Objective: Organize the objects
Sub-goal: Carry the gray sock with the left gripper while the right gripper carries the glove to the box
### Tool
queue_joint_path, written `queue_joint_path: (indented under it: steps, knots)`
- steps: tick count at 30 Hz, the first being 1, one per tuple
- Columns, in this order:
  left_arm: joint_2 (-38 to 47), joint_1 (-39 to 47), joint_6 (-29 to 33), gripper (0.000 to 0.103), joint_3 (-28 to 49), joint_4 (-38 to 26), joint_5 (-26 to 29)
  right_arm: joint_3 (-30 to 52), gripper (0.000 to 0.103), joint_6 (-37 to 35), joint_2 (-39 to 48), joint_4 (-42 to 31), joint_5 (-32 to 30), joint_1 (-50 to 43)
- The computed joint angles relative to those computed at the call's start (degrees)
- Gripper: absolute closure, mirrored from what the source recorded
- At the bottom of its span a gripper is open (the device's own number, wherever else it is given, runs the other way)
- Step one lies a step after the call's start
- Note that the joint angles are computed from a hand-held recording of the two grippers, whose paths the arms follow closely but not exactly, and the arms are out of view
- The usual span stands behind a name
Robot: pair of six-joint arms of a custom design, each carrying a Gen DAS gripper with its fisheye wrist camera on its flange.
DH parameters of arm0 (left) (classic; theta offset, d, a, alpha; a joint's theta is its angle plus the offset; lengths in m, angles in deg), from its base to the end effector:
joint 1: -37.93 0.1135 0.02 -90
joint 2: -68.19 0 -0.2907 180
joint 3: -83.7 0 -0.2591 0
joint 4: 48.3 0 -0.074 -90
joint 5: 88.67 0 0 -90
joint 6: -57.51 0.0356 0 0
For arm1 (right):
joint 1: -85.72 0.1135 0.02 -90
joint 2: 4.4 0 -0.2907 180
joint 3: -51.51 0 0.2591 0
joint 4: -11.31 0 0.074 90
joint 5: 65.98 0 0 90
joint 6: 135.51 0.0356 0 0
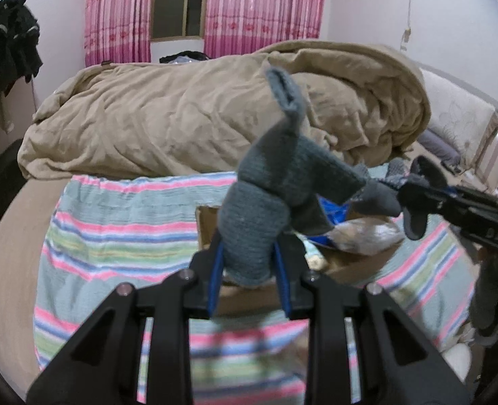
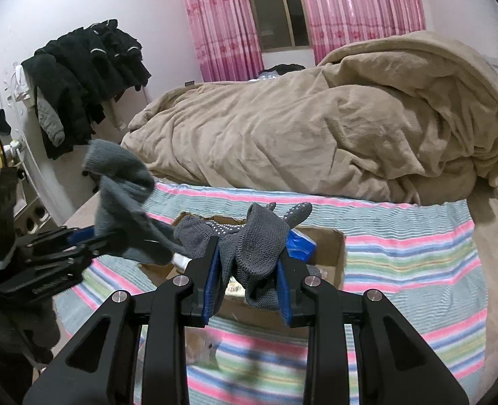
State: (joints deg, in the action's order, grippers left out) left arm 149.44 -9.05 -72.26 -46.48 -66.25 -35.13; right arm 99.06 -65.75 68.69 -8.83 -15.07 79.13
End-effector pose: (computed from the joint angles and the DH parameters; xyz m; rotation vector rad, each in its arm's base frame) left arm 0.1954 -0.1783 0.1878 -0.1300 2.2239 -0.0327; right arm 0.2412 -0.0053 0.2072 -0.5746 2.1368 0.5493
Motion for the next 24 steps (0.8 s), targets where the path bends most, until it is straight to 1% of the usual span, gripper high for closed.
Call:
queue_joint_path:
  steps: [2,3,5,8,13,14,16,17,18,22,24]
  knots:
    - [2.52,1.99,2.28,0.075,0.33,2.33,1.16,0.06,0.072,0.99,1.99,2.23,0.83,1.26]
    - [4.34,3.53,3.24,0.075,0.75,3.55,2.59,0.15,0.072,1.30,2.83,3.05,1.13,1.71]
    - [6.74,5.75,3.74,0.075,1.57,4.02,4.86,0.10,0.072,2.31,5.06,5.76,2.15,2.90]
    - [10.84,9.46,3.49,0.072,3.50,3.81,11.02,0.21,0.072,3.41,8.09,8.93,3.59,4.28]
    - [14.25,10.92,1.85,0.066,5.64,2.40,12.68,0.33,0.071,4.26,12.00,12.15,5.00,5.83]
    - [14.52,10.94,1.48,0.063,5.72,2.40,12.47,0.31,0.071,4.52,12.74,12.85,5.20,6.11]
    - [14.15,10.63,1.37,0.049,5.28,2.75,12.41,0.11,0.071,5.02,13.88,14.08,5.44,6.33]
    - [13.65,10.54,1.40,0.034,4.76,3.19,12.39,0.11,0.071,5.22,14.55,14.55,5.65,6.47]
    - [12.76,10.09,1.05,0.029,3.99,3.79,11.84,-0.04,0.071,5.46,14.88,14.97,5.83,6.63]
    - [8.22,9.23,0.61,0.028,1.88,3.83,9.51,-0.37,0.071,6.20,16.21,16.52,6.08,7.17]
    - [7.45,10.54,0.97,0.027,1.84,4.12,8.52,-0.66,0.071,6.77,16.68,17.76,5.80,7.73]
